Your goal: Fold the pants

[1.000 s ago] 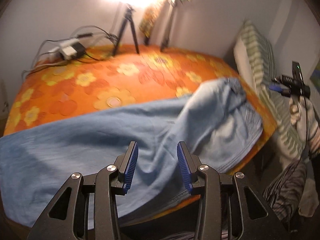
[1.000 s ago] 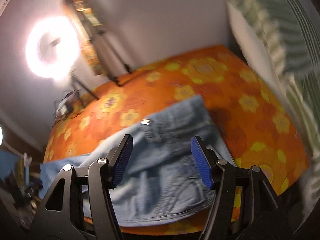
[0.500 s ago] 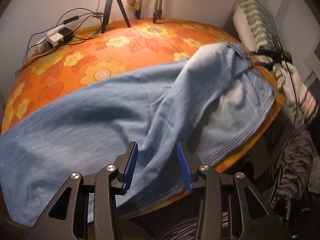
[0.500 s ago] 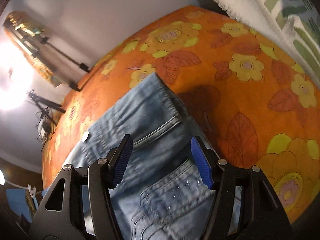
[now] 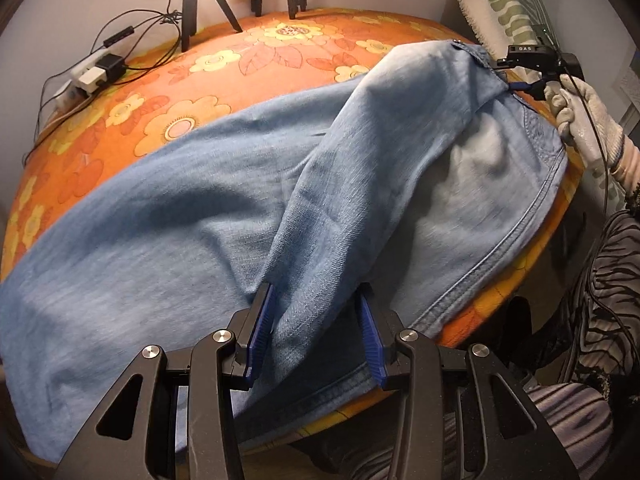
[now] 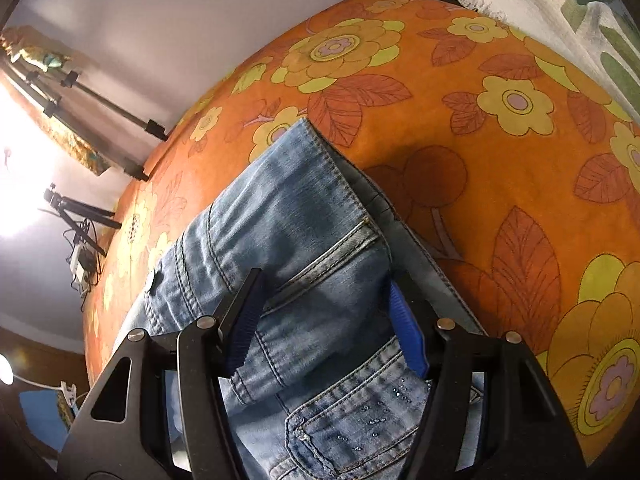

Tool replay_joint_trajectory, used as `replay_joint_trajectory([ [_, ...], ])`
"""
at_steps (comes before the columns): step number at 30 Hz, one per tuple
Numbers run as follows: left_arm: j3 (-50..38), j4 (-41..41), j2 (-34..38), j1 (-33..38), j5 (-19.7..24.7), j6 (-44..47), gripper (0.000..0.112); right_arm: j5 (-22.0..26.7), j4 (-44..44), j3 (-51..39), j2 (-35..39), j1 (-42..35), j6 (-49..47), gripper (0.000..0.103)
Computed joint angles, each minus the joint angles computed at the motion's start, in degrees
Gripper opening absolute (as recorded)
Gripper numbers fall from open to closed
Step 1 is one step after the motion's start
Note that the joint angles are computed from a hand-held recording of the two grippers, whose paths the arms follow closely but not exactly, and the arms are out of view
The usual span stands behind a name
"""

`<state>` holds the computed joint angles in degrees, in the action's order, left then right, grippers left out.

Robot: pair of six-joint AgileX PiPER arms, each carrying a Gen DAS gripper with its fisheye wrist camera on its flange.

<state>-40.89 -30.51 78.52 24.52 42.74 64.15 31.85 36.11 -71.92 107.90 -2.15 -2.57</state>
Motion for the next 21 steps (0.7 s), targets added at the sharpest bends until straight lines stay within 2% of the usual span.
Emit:
replay_joint_trajectory([
  [2,0.3,0.4,0.2,-0.8,-1.2,-0.3,0.040,-0.1,1.7,0.6,-0.4,-0.4,-1.5,0.043],
  [6,1.1,1.5,-0.2,-2.4,-3.6,-0.9,0.039,-0.5,4.0,1.1,-0.8,-1.0,-3.5,0.022],
  [8,1.2,1.5,-0.3,-2.5,-4.3,-1.0,0.024,-0.8,4.6,1.5,-1.4,-0.7,-4.1,0.013],
  [10,1.1,0.9,-0.2,-1.8,-4.5,-0.7,0.011,-1.5,2.5,1.6,-2.4,0.1,-2.6,0.011],
  [14,0.3,-2.1,-0.4,0.8,-3.0,2.0,0.007,-1.9,-1.6,1.6,-4.7,1.1,-0.2,0.010],
  [18,0.0,-4.3,-1.9,2.6,-1.5,4.6,0.006,0.2,-1.9,1.1,-7.3,0.3,-0.9,0.009],
  [21,0.0,-5.3,-3.6,3.6,-0.4,6.3,0.006,2.0,-7.7,0.1,-10.3,1.1,1.9,0.009],
])
